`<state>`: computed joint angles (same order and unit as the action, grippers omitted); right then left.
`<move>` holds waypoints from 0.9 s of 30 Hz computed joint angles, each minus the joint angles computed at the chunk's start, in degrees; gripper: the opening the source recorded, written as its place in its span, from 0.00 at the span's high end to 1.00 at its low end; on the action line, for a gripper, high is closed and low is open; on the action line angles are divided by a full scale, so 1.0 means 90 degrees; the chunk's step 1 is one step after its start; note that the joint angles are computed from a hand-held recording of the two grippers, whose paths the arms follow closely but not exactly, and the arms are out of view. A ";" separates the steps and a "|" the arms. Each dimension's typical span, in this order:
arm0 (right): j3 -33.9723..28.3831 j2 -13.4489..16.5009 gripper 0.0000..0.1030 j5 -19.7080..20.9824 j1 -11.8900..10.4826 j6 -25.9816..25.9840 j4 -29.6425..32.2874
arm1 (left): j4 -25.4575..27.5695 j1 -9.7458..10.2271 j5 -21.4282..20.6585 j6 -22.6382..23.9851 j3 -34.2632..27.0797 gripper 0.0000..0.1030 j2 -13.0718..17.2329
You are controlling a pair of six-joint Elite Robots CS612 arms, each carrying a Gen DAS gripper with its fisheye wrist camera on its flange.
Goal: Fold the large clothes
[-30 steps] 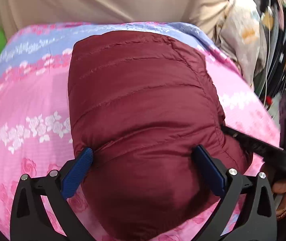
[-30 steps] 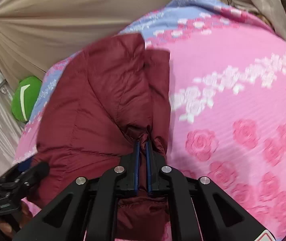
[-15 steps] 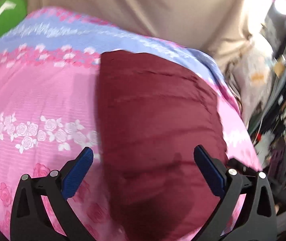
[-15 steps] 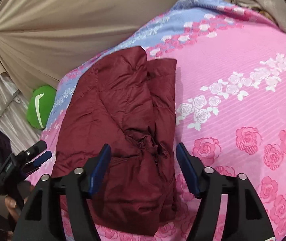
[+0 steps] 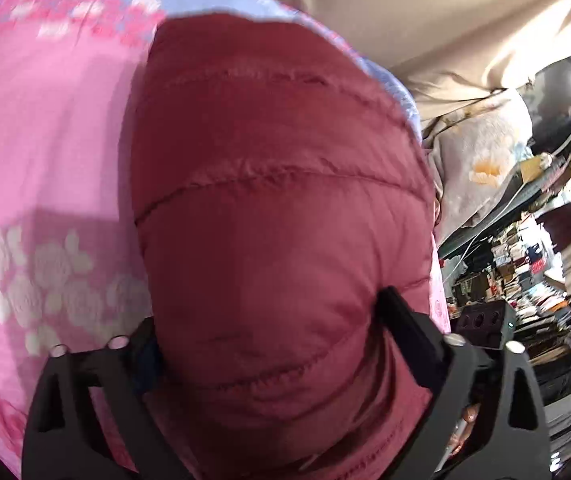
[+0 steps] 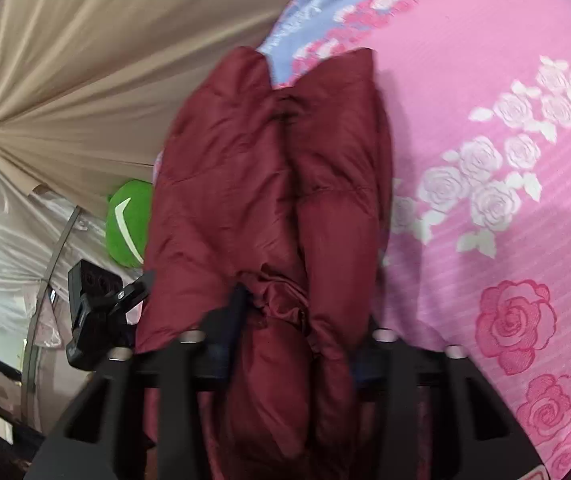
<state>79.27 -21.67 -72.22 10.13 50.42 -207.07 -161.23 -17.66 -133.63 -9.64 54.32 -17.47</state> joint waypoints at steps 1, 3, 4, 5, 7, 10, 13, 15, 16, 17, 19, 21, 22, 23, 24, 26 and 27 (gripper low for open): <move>0.0065 -0.0082 0.82 -0.0221 0.0057 -0.0194 -0.0003 | -0.0074 -0.0007 0.0006 0.0130 0.0009 0.26 -0.0032; 0.0204 -0.0252 0.84 -0.0675 0.0159 -0.0449 -0.0072 | -0.0205 -0.0008 -0.0228 0.0277 -0.0035 0.33 -0.0063; 0.0291 -0.0317 0.85 -0.0871 0.0195 -0.0500 -0.0247 | -0.0258 -0.0004 -0.0380 0.0335 -0.0093 0.33 -0.0052; 0.0406 -0.0389 0.85 -0.1139 0.0242 -0.0562 -0.0493 | -0.0355 -0.0008 -0.0506 0.0362 -0.0116 0.33 -0.0055; 0.0502 -0.0451 0.84 -0.1500 0.0286 -0.0704 -0.0571 | -0.0576 -0.0062 -0.0508 0.0604 -0.0087 0.32 -0.0086; 0.0400 -0.0364 0.76 -0.1298 0.0167 -0.0473 0.0228 | -0.0254 -0.0253 0.0505 0.1169 -0.0076 0.22 -0.0079; 0.0403 -0.0219 0.60 -0.1017 0.0079 0.0062 -0.0119 | 0.0045 -0.0189 0.0455 0.0627 -0.0309 0.16 0.0112; 0.0484 -0.0265 0.56 -0.1073 0.0088 -0.0031 -0.0139 | 0.0075 -0.0080 0.0084 0.0117 -0.0365 0.07 0.0178; 0.0481 -0.0267 0.54 -0.1020 0.0078 -0.0101 -0.0090 | 0.0179 -0.0043 -0.0117 0.0036 -0.0396 0.05 0.0206; 0.0401 -0.0229 0.52 -0.0876 0.0068 -0.0108 -0.0010 | 0.0418 -0.0018 -0.0354 0.0096 -0.0453 0.05 0.0243; 0.0267 -0.0145 0.49 -0.0634 0.0029 0.0060 0.0016 | 0.0793 -0.0027 -0.0486 0.0232 -0.0488 0.05 0.0264; 0.0174 -0.0087 0.53 -0.0521 0.0014 0.0217 -0.0016 | 0.0584 -0.0057 -0.0349 0.0216 -0.0330 0.08 0.0209; 0.0149 -0.0105 0.59 -0.0616 0.0044 0.0132 0.0032 | 0.0485 -0.0064 -0.0268 0.0293 -0.0226 0.14 0.0146; 0.0139 -0.0116 0.68 -0.0668 0.0063 0.0038 0.0064 | 0.0406 -0.0066 -0.0207 0.0342 -0.0145 0.18 0.0093; 0.0138 -0.0163 0.72 -0.0779 0.0103 -0.0151 0.0151 | 0.0294 -0.0060 -0.0137 0.0427 -0.0036 0.25 0.0019; 0.0089 -0.0225 0.80 -0.0943 0.0204 -0.0384 0.0274 | 0.0110 -0.0014 -0.0034 0.0545 0.0176 0.34 -0.0132; 0.0039 -0.0257 0.80 -0.1067 0.0267 -0.0536 0.0360 | 0.0015 0.0020 0.0030 0.0572 0.0232 0.35 -0.0189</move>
<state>79.62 -23.98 -81.82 12.54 45.59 -203.84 -161.10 -17.48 -133.35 -4.50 56.41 -19.17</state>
